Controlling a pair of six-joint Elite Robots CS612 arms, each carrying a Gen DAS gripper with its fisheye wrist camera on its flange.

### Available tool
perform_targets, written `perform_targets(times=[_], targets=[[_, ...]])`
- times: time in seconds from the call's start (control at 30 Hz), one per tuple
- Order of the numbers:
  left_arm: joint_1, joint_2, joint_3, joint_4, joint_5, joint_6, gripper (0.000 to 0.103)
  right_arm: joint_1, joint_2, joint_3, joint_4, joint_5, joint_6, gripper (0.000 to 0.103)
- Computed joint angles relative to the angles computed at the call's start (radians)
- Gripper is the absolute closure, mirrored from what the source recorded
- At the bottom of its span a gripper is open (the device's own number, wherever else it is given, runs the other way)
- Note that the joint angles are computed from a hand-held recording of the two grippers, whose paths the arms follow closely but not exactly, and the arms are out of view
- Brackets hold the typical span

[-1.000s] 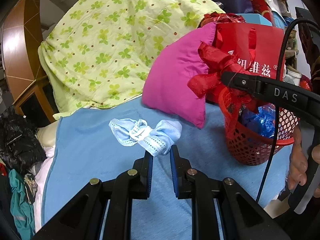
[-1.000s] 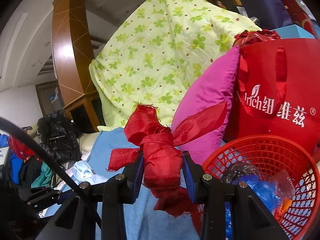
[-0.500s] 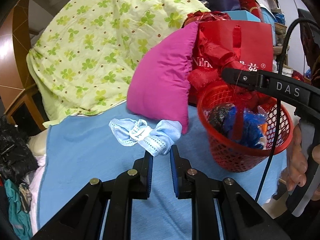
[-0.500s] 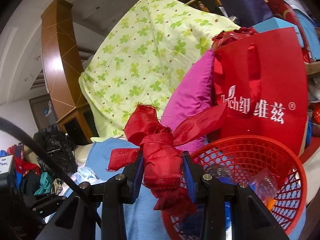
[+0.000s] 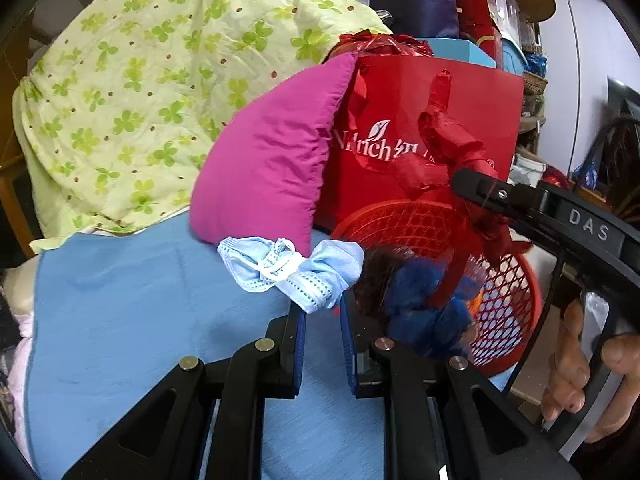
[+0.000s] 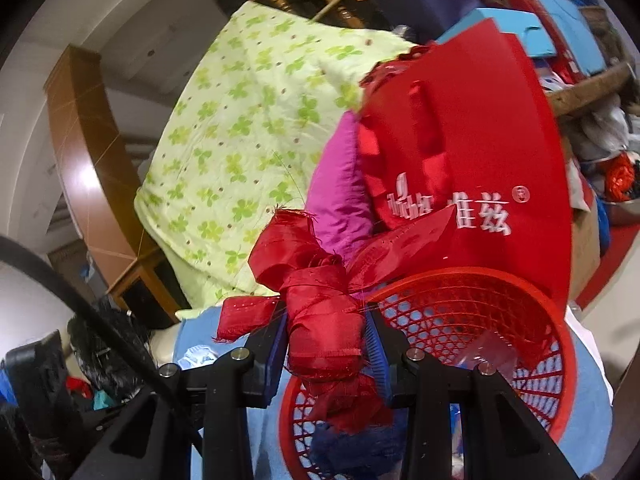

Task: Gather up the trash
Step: 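Open both tools to drop the red bag and mask into the basket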

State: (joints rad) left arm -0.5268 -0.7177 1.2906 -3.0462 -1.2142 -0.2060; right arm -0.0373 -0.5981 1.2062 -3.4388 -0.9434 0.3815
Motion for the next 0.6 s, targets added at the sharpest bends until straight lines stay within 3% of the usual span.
perform_targets(times=[0.4, 0.47, 0.5, 0.53, 0.57, 0.6], targets=[[-0.002, 0.075, -0.139, 0.006, -0.121, 0.025, 0.084, -0.029, 0.014, -0.015, 0.022, -0.008, 0.141, 0.062], [-0.003, 0.092, -0.169, 0.016, -0.14, 0.029, 0.084, -0.031, 0.015, -0.015, 0.026, -0.019, 0.157, 0.057], [-0.003, 0.099, -0.181, 0.02, -0.143, 0.034, 0.082, -0.034, 0.016, -0.015, 0.027, -0.027, 0.175, 0.05], [-0.004, 0.104, -0.191, 0.025, -0.146, 0.038, 0.073, -0.035, 0.016, -0.014, 0.025, -0.036, 0.189, 0.04], [-0.004, 0.11, -0.2, 0.031, -0.152, 0.042, 0.066, -0.037, 0.018, -0.014, 0.022, -0.048, 0.208, 0.036], [-0.005, 0.114, -0.205, 0.031, -0.149, 0.044, 0.053, -0.041, 0.02, -0.014, 0.013, -0.055, 0.227, 0.035]])
